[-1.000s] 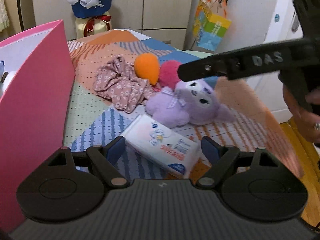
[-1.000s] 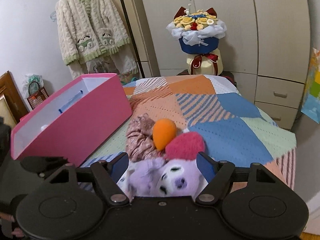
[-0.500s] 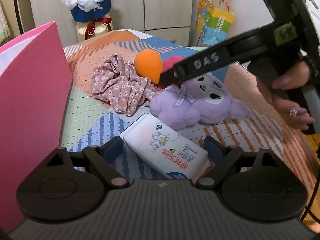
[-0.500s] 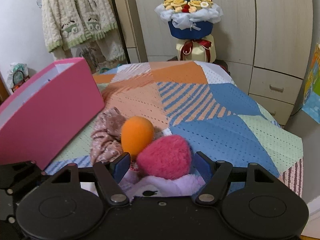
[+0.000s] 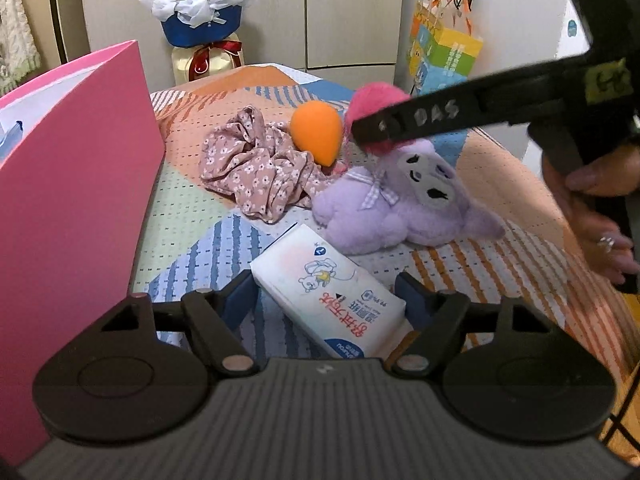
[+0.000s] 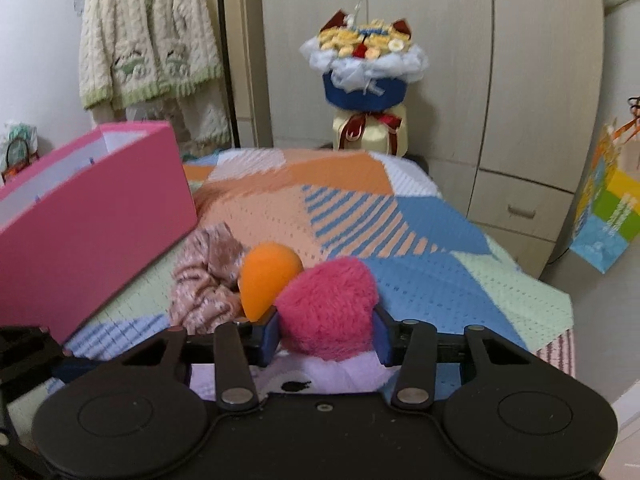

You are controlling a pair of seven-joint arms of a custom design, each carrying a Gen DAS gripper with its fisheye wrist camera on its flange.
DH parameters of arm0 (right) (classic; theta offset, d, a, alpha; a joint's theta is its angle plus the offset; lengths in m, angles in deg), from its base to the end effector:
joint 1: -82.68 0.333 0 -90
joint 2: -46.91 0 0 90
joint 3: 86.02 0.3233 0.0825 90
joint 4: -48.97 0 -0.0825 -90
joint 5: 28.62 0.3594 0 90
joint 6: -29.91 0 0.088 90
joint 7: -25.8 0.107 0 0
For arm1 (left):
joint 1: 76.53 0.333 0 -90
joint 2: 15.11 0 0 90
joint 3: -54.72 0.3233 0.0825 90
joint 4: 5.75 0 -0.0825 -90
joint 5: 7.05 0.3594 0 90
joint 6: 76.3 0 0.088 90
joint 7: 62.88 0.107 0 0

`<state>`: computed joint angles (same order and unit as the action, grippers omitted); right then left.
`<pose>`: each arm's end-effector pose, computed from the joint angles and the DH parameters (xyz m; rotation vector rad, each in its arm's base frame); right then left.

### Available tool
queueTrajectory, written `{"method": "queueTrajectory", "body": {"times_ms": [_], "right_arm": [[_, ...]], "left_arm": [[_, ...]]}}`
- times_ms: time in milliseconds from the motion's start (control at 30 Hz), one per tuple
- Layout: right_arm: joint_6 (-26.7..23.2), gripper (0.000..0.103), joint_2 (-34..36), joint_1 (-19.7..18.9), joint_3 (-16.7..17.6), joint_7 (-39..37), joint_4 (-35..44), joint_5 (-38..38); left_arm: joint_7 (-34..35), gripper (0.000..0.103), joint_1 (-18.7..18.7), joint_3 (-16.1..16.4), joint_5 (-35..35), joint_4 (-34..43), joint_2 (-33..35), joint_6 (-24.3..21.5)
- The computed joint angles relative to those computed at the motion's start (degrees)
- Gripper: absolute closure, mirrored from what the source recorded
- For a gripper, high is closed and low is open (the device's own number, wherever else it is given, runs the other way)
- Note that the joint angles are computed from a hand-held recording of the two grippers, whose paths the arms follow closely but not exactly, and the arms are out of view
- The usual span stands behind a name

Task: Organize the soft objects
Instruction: 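Grasp the white wipes pack with the left gripper while the right gripper grasps the pink ball, then carry the white wipes pack and pink ball with both grippers over the box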

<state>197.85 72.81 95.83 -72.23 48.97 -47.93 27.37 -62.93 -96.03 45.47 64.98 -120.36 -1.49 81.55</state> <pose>0.6439 0.2387 0.4275 -2.0250 0.9667 -0.4162 0.5110 -0.3190 0.4015 -1.7462 1.7326 -0.7894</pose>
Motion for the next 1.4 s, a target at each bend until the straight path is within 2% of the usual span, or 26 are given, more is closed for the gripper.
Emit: {"method": "queueTrajectory", "body": {"times_ms": [233,367,533,733,1000,1100,1233,1400], "right_arm": [[0.3,0.052,-5.74,-1.84,2.26,-7.2,-4.96,9.04],[-0.84,0.052,-9.7,-0.61,0.81,-10.5,-8.63,13.34],[-0.75,0.052,-13.22,1.94,-1.98,-10.04,-13.22,14.95],[-2.35,0.052,-17.19,3.02,-4.08,-9.39,-18.55,17.34],[-1.36,0.052,-22.75,5.09,-6.11,-7.44,-26.29,16.37],[-1.45,0.052,-24.6,5.78,-6.72,-4.16,-28.89,13.57],[-1.18,0.052,-26.77,6.66,-7.14,3.72,-32.21,6.21],[-3.04,0.052,-29.76,7.45,-7.64,8.58,-35.24,2.14]], "left_arm": [[-1.32,0.028,0.62,-0.3,-0.25,-2.49,-2.33,1.89],[-2.61,0.028,1.13,-0.67,0.07,-4.02,-4.15,2.81],[-3.37,0.028,2.12,-1.2,-0.07,-6.08,-6.26,4.67],[-0.45,0.028,3.63,-1.9,-3.54,-8.78,-8.55,8.52],[1.88,0.028,4.92,-2.68,-6.23,-12.99,-12.61,12.01],[4.37,0.028,5.59,-2.98,-9.17,-14.99,-14.28,13.73],[5.87,0.028,6.12,-3.78,-10.71,-17.33,-16.64,14.08],[16.12,0.028,5.48,-3.34,-21.85,-21.97,-20.36,16.98]]}}
